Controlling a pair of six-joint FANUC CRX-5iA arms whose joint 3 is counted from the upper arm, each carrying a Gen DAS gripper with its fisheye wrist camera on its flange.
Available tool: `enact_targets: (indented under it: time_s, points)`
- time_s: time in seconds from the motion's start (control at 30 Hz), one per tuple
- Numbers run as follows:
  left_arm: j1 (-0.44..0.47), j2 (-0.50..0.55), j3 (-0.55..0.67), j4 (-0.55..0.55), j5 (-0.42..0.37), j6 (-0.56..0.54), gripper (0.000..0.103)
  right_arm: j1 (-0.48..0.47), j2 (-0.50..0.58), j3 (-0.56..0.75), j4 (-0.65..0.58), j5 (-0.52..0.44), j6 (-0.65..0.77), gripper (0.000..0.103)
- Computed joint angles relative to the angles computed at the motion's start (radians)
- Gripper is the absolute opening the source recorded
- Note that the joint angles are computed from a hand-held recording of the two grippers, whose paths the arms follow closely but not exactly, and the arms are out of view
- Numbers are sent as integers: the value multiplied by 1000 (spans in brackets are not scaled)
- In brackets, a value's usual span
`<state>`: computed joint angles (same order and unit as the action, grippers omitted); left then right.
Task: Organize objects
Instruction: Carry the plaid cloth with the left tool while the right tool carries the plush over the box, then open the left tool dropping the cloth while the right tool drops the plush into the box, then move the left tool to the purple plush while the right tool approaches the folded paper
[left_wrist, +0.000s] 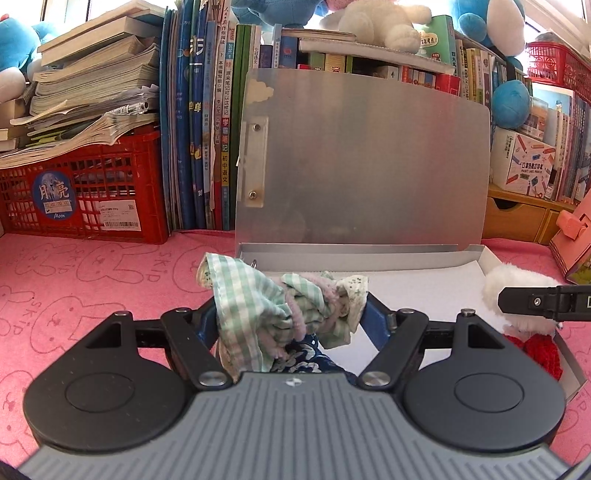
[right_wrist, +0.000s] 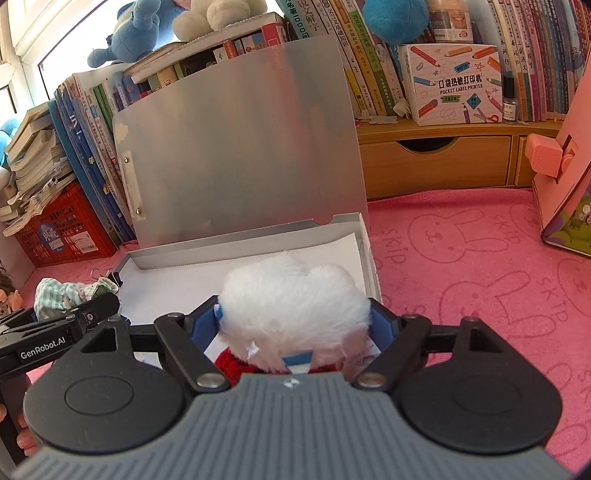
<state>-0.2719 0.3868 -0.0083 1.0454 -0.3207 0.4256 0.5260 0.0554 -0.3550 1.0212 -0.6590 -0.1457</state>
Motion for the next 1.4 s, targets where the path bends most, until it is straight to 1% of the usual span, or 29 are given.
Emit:
enact_targets:
  time_s: [0.2,0.23,0.27,0.3,0.4,0.47,0.53,0.63,0.73,0.83,1.0,1.1,1.23,1.3,1.4]
  points:
    - [-15,-5,-26,49,30,-71,79,-12,-1,-17,28,36,-28,83]
    - [-16,-8,-30,53,31,-81,80,-14,-7,-25,42,43,-41,84]
    - [-16,-12,-34,57,29,-89,80,-15,-11,-32,53,47,-52,88]
    - [-16,-16,-39,63,25,-98,81,-15,-19,-41,68,53,-67,89]
    - [-16,-36,-58,91,22,-115,85,-7,-38,-54,90,42,-93,89]
    - [-15,-51,-70,98,21,-121,86,2,-53,-64,102,32,-104,89]
    - [-19,-69,-92,126,27,-155,86,16,-69,-75,115,17,-110,89]
    - [-28,-108,-138,189,42,-234,86,49,-96,-90,130,-23,-111,89]
    - [-40,-164,-205,294,44,-354,87,90,-123,-108,144,-63,-106,90]
    - [-37,-220,-263,338,22,-404,87,136,-149,-129,164,-106,-106,90]
    - [-22,-310,-355,374,-21,-440,87,224,-192,-165,189,-183,-114,91]
    - [-11,-375,-424,419,-53,-472,87,283,-222,-196,203,-232,-129,91]
    - [19,-450,-503,399,-103,-445,88,366,-255,-238,207,-307,-159,92]
    - [31,-492,-550,409,-127,-466,88,409,-266,-258,207,-346,-169,92]
    - [42,-548,-614,420,-149,-502,92,469,-268,-276,202,-402,-166,93]
